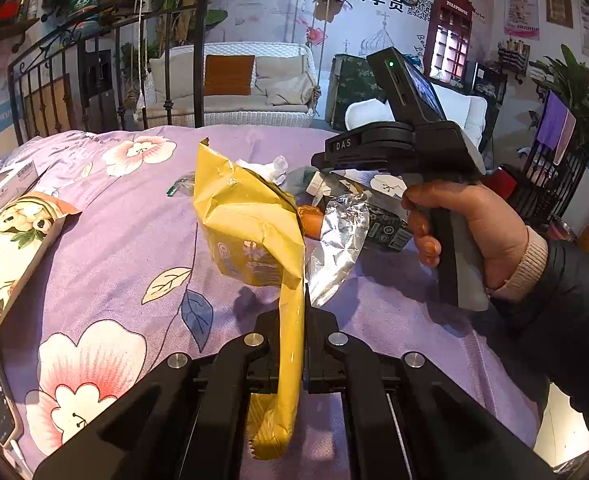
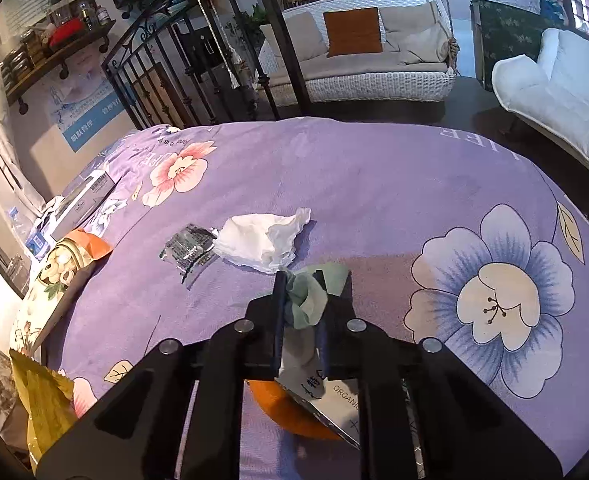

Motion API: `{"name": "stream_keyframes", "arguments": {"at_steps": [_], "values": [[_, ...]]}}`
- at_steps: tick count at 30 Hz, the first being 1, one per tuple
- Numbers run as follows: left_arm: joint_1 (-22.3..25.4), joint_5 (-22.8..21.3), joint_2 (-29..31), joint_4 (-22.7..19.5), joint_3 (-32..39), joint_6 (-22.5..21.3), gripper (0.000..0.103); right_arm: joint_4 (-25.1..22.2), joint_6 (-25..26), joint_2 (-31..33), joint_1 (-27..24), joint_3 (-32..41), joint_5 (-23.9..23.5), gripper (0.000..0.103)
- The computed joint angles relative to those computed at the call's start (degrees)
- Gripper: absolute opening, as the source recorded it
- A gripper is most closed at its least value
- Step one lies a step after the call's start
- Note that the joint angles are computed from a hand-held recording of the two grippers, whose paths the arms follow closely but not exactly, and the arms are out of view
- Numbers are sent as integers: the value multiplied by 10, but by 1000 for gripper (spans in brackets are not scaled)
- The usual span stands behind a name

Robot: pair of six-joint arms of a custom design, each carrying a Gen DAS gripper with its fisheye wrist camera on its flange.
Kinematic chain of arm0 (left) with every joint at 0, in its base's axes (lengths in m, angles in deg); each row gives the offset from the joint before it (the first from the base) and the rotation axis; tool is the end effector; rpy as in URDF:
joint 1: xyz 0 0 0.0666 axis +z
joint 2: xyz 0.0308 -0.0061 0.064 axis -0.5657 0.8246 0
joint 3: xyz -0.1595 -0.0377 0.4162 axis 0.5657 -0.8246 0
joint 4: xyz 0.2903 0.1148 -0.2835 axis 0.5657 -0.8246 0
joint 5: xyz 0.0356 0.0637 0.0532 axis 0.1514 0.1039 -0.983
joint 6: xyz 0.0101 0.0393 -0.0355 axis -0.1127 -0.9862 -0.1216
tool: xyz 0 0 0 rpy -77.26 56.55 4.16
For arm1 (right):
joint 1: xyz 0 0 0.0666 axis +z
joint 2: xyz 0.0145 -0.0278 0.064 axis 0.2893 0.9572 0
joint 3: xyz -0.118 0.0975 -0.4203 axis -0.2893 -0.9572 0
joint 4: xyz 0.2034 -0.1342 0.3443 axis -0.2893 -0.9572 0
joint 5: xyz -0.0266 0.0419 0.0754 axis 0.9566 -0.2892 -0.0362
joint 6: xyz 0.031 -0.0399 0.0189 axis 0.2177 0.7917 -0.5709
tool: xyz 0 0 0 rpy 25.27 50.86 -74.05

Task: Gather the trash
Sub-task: 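Grasp the teal cloth with the right tool while the left tool holds the wrapper, then drop the teal cloth into the bin with the right tool while the left tool carries the wrapper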

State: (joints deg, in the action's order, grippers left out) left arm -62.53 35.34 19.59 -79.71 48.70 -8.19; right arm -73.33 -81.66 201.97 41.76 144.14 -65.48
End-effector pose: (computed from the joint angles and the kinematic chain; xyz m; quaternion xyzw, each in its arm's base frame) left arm 0.4486 -0.2306 0.4043 0.0414 0.9007 -0.0633 0.4277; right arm 0.7275 0.3450 0.3784 -0.1279 0.9059 0.2075 0.3463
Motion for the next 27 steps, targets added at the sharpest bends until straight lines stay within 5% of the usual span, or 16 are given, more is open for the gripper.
{"name": "stream_keyframes", "arguments": {"at_steps": [13, 27], "values": [[-28, 2, -8, 11, 2, 4, 4, 154, 31, -183, -13, -235, 10, 12], [-87, 18, 6, 27, 23, -13, 4, 205, 17, -362, -87, -464, 13, 12]]}}
